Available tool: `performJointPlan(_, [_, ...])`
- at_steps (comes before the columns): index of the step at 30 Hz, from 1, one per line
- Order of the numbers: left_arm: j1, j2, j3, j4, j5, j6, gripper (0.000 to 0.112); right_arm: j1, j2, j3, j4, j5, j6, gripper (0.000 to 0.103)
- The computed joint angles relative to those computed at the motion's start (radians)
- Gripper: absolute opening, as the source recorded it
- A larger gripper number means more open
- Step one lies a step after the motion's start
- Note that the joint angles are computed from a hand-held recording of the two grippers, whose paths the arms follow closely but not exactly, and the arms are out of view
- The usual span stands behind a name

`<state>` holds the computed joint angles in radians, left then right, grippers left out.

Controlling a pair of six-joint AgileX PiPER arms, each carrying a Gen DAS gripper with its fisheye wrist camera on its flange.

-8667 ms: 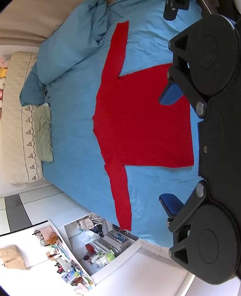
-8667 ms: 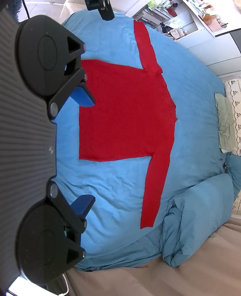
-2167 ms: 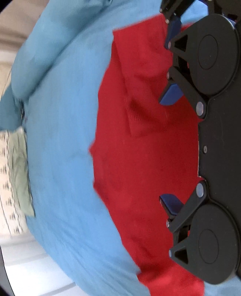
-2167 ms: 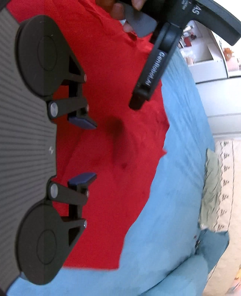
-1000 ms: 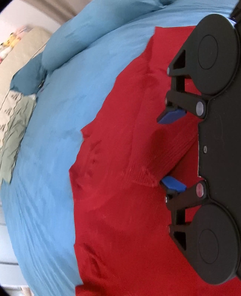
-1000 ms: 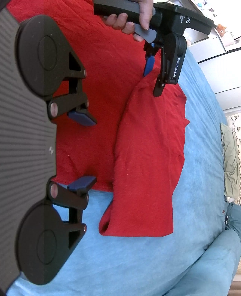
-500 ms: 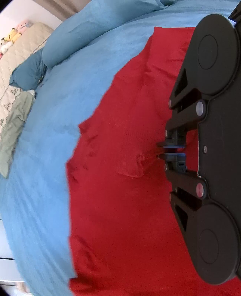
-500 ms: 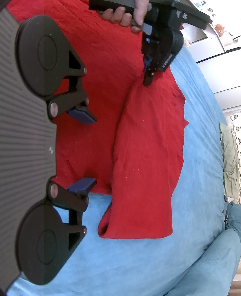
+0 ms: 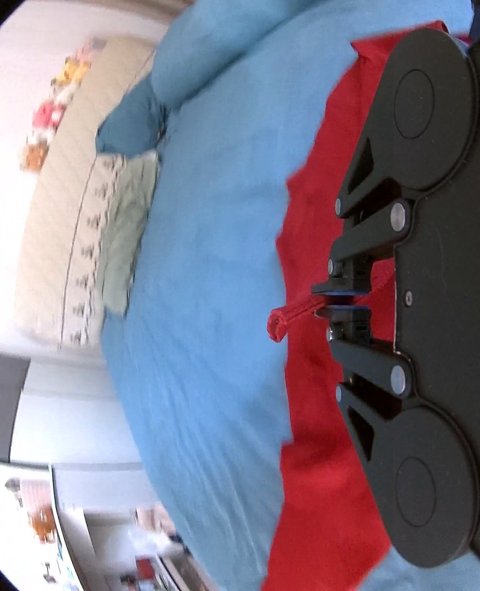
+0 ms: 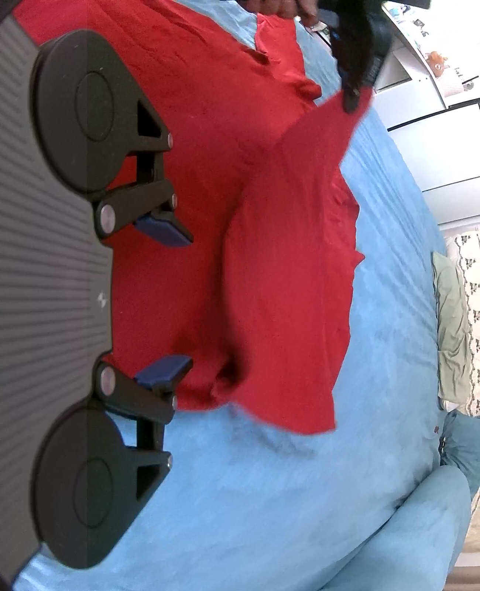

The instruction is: Fold small clothes

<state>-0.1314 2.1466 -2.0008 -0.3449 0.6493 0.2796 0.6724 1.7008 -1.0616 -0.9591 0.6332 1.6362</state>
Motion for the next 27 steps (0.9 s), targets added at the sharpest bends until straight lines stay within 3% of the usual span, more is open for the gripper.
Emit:
performJointPlan(8, [0.038, 0.038, 0.008, 0.004, -0.006, 0.013, 0.004, -0.026, 0.034, -0.023, 0.034, -0.002, -0.047, 0.082])
performJointPlan(15, [0.028, 0.038, 0.006, 0.008, -0.019, -0.005, 0.004, -0.070, 0.079, -0.062, 0.004, -0.090, -0.021, 0.086])
performJointPlan(18, [0.028, 0.043, -0.001, 0.019, -0.014, -0.021, 0.004, -0.046, 0.111, -0.079, -0.084, -0.037, 0.128, 0.087])
performJointPlan(22, [0.032, 0.048, -0.001, 0.025, -0.013, -0.011, 0.004, 0.001, 0.140, -0.088, -0.164, 0.146, 0.310, 0.087])
performJointPlan(25, [0.040, 0.054, 0.012, 0.027, -0.016, 0.000, 0.004, -0.003, 0.098, -0.012, -0.186, 0.138, 0.449, 0.083])
performJointPlan(27, [0.046, 0.063, 0.016, 0.033, -0.008, -0.006, 0.004, 0.021, 0.096, -0.003, -0.174, 0.181, 0.439, 0.083])
